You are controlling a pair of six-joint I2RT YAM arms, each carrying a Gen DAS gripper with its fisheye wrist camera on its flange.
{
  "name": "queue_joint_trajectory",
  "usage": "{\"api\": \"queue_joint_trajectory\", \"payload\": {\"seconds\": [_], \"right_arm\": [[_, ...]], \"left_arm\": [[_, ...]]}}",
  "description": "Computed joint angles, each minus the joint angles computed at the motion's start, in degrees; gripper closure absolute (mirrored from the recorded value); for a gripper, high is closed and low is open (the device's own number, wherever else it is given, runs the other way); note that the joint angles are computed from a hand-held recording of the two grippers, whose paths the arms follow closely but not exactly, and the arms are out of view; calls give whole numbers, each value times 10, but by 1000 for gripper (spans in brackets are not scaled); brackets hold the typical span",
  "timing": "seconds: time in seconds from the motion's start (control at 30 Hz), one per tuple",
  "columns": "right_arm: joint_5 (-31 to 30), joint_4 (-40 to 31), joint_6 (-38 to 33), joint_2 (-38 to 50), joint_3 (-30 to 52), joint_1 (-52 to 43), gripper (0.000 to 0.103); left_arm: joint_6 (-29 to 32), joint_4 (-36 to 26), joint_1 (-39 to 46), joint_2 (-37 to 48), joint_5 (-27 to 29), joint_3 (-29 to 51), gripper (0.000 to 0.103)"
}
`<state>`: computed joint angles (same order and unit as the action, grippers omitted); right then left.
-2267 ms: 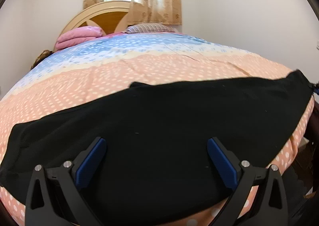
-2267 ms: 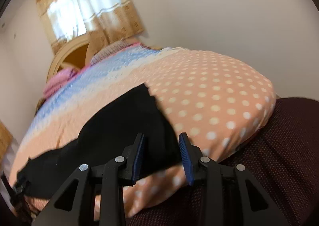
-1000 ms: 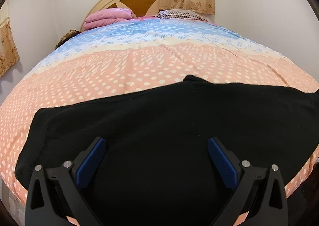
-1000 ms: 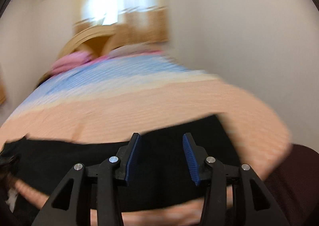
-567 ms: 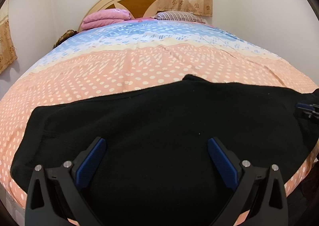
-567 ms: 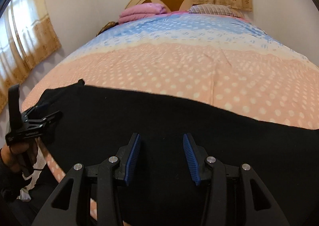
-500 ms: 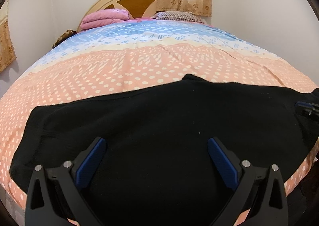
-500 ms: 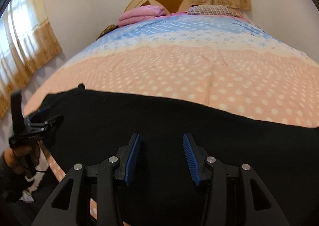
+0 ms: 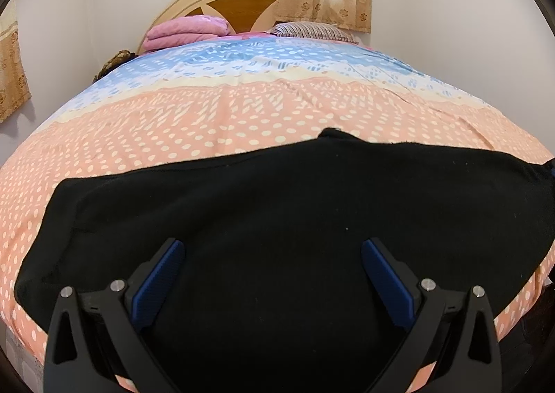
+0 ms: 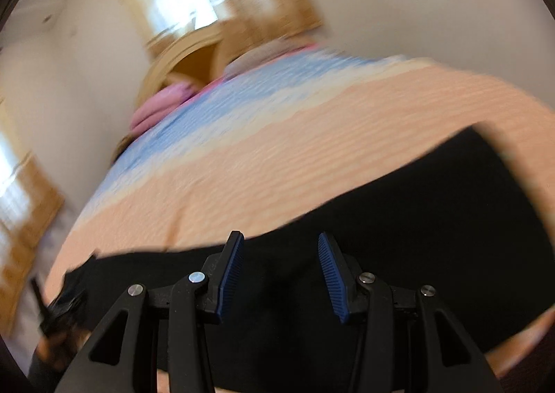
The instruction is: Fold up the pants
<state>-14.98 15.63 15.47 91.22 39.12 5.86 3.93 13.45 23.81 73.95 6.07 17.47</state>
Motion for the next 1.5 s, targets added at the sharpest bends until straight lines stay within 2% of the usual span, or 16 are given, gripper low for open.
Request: {"api": "queue_joint_trajectory", "payload": {"seconds": [0.13, 0.2, 0.23, 0.3, 0.37, 0.43, 0.57, 0.63, 0.77, 0.87, 0.9, 0.93, 0.97, 1.1, 1.27, 1.5], "right_arm": [[21, -12, -4, -42, -17, -84, 56], [-11, -21, -8, -67, -29, -119, 56], [-7, -29, -14, -78, -34, -126, 56], [44, -48, -42, -122, -53, -129, 56], [36, -59, -56, -139, -62, -147, 56], [-1, -76, -62, -134, -60, -169, 56], [-14, -93, -85, -117, -64, -188, 56], [-2, -73, -86, -122, -83, -181, 56], [15, -82, -88, -123, -85, -176, 57], [44, -74, -80, -126, -91, -156, 71], [21, -69, -82, -126, -94, -160, 83], [-18, -64, -78, -124, -96, -167, 85], [-30, -50, -63, -119, -101, -159, 85], [39, -20, -56, -151, -127, -109, 87], [148, -17, -68, -251, -149, -5, 88], [240, -43, -83, -275, -105, 146, 88]], "left_arm": [[-4, 3, -3, 0, -5, -2, 0], [-7, 1, -7, -5, -11, -3, 0], [-7, 1, -11, -10, -17, -6, 0], [-5, 0, -14, -19, -25, -10, 0], [-1, 0, -12, -26, -27, -15, 0], [0, 2, -5, -24, -20, -15, 0], [-1, 3, 1, -20, -13, -15, 0], [-1, 1, -2, -21, -17, -14, 0], [1, 7, 5, -19, -9, -17, 0], [-5, 27, 12, -11, 3, -25, 0], [-7, 31, 12, -10, 4, -26, 0], [-7, 30, 12, -10, 4, -26, 0], [-6, 27, 12, -12, 4, -24, 0], [-3, 10, 17, -16, 10, -19, 0], [-2, 2, 29, -14, 29, -14, 0], [9, -28, 37, -22, 41, -3, 0]]}}
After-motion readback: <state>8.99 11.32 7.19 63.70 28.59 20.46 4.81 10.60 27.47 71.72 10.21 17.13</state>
